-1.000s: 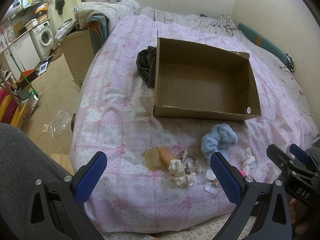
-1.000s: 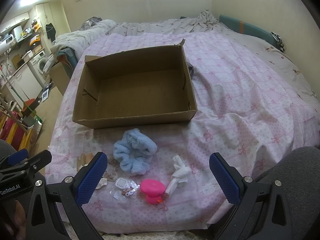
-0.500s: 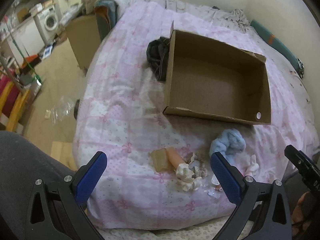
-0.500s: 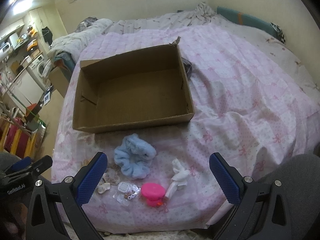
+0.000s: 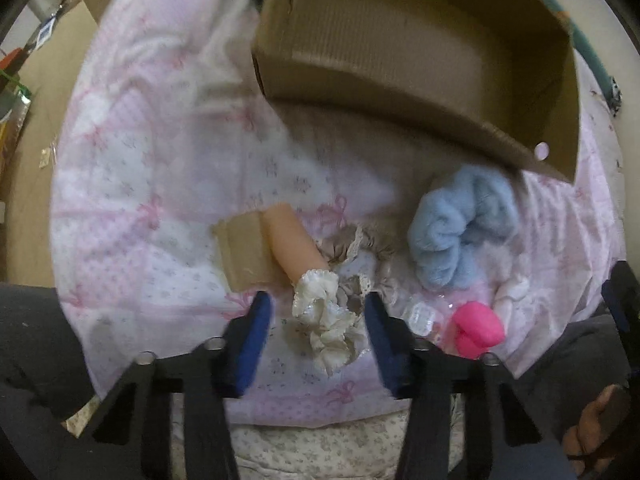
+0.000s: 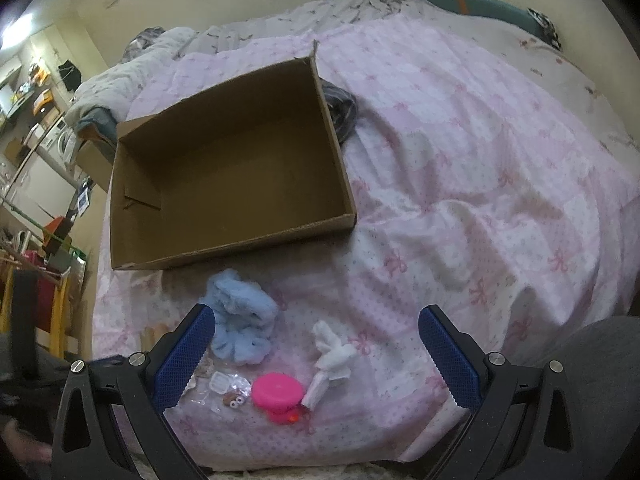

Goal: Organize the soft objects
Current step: 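Grasp the white lace scrunchie with the left tool while the right tool grasps the white plush bunny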

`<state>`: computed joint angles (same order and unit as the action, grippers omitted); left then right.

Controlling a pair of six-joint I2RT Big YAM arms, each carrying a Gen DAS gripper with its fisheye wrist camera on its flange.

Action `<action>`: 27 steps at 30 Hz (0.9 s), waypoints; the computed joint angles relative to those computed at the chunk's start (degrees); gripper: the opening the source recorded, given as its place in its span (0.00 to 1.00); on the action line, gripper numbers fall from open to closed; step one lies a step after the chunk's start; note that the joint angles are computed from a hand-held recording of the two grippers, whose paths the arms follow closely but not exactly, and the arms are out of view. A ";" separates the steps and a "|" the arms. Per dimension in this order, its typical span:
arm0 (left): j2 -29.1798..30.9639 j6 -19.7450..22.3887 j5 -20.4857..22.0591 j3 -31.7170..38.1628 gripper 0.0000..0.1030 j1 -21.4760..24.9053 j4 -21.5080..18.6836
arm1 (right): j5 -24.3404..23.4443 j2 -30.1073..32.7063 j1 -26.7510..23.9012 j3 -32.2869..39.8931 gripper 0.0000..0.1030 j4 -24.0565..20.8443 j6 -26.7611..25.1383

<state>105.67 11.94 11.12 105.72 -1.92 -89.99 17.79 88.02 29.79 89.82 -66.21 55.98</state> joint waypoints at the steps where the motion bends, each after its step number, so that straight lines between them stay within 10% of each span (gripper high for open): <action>1: 0.22 -0.20 -0.17 -0.31 0.33 -0.01 -0.27 | -0.20 -0.10 -0.09 -0.21 1.00 0.20 0.32; 6: 0.61 -0.24 -0.07 -0.25 0.11 0.62 -2.43 | -1.11 -0.29 -0.41 -1.02 1.00 1.18 0.64; 18: -3.75 10.41 -3.52 6.07 0.10 1.57 1.34 | -3.91 -0.17 -2.07 -1.73 1.00 0.83 2.73; 27: -2.42 6.93 -2.33 3.23 0.11 1.98 4.95 | -16.14 4.39 -3.83 -1.94 0.79 -1.93 7.57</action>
<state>103.26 18.87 8.79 108.96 0.06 -85.04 1.65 92.41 25.95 87.88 -68.14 63.56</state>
